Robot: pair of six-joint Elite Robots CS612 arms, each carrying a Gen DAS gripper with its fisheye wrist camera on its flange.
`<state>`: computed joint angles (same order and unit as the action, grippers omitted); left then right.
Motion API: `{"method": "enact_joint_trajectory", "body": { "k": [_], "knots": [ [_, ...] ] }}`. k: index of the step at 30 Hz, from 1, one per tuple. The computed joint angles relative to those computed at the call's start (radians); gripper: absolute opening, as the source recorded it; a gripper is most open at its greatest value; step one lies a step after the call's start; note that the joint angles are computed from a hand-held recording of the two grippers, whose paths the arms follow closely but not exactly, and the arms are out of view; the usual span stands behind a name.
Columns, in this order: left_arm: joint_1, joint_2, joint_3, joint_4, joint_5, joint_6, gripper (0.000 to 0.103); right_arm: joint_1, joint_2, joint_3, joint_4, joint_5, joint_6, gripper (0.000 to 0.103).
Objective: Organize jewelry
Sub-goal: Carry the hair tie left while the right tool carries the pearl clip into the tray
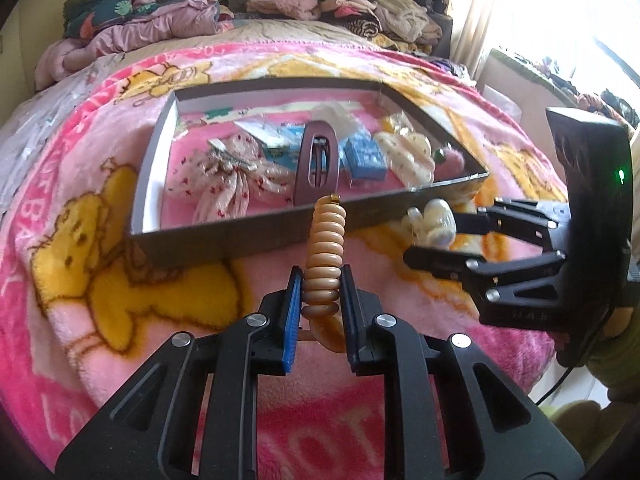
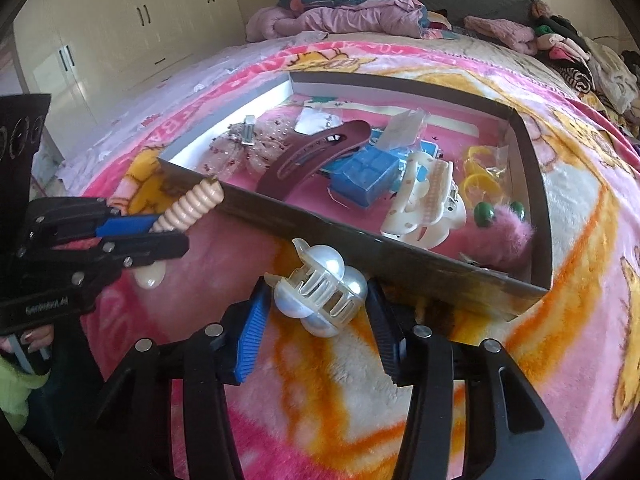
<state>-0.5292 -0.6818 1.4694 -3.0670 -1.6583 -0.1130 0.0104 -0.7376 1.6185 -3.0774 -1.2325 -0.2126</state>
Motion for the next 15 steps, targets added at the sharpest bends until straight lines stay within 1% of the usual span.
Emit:
{"method": "enact_joint_trajectory", "body": {
  "k": [5,9,15],
  "knots": [
    [0.003,-0.004,-0.007,-0.023,-0.001,-0.011,0.012,-0.007,-0.023,0.023,-0.023,0.027,0.002,0.046],
    [0.007,-0.002,-0.023,-0.031,0.000,-0.024,0.012,-0.015,-0.041,0.036,-0.065,0.038,0.006,0.046],
    [0.010,0.008,-0.063,-0.039,0.018,-0.034,0.012,-0.027,-0.041,0.020,-0.108,0.004,0.050,0.046]
  ]
}}
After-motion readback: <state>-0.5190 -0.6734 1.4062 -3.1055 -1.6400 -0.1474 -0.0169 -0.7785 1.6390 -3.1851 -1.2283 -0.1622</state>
